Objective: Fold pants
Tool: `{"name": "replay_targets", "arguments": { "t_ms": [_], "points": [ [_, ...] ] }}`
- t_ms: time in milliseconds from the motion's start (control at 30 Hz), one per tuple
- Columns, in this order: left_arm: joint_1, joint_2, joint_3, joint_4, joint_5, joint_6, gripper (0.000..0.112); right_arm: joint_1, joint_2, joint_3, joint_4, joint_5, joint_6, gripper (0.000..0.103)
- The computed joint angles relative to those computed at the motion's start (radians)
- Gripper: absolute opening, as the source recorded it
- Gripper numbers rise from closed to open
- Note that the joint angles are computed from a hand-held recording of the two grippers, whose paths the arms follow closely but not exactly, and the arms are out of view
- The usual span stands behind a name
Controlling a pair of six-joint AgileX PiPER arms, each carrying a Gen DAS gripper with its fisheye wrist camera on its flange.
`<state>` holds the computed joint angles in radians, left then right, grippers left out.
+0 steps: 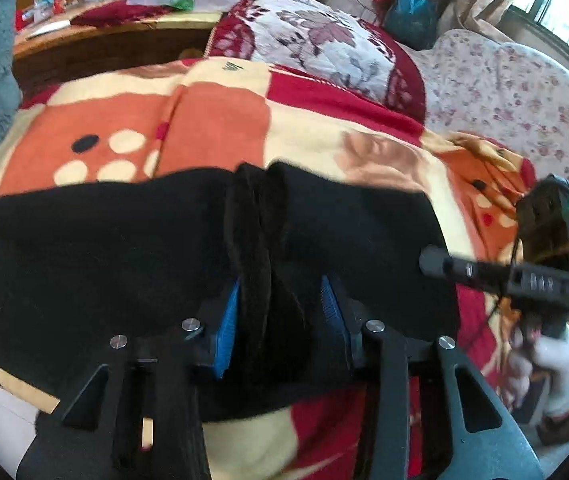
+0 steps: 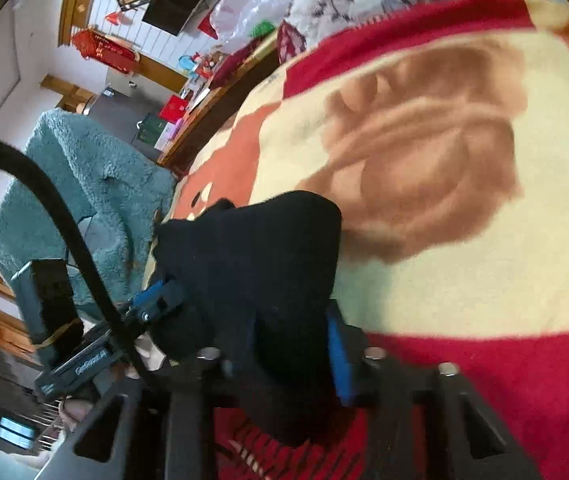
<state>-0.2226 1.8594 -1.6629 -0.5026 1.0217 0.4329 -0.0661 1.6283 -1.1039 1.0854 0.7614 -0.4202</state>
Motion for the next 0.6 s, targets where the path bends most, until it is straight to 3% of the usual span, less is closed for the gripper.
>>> {"name": "replay_targets", "arguments": {
  "t_ms": [167,367,600],
  "points": [
    [-0.02,-0.021,0.063,0.026,-0.073,-0.008,0.036,-0.014,0.025,-0.018,-0.145,-0.013,0.153,0.027],
    [0.006,-0.012,0.043,-0.022,-0.029,-0.005,0.036,-0.036,-0.006,-0.051,-0.206,0.043,0.195,0.027],
    [0.04,-0.055,0.099,-0.075,-0.018,0.016,0.036,0.02,-0.058,-0.114,-0.236,-0.016,0.18,0.032]
  ]
}}
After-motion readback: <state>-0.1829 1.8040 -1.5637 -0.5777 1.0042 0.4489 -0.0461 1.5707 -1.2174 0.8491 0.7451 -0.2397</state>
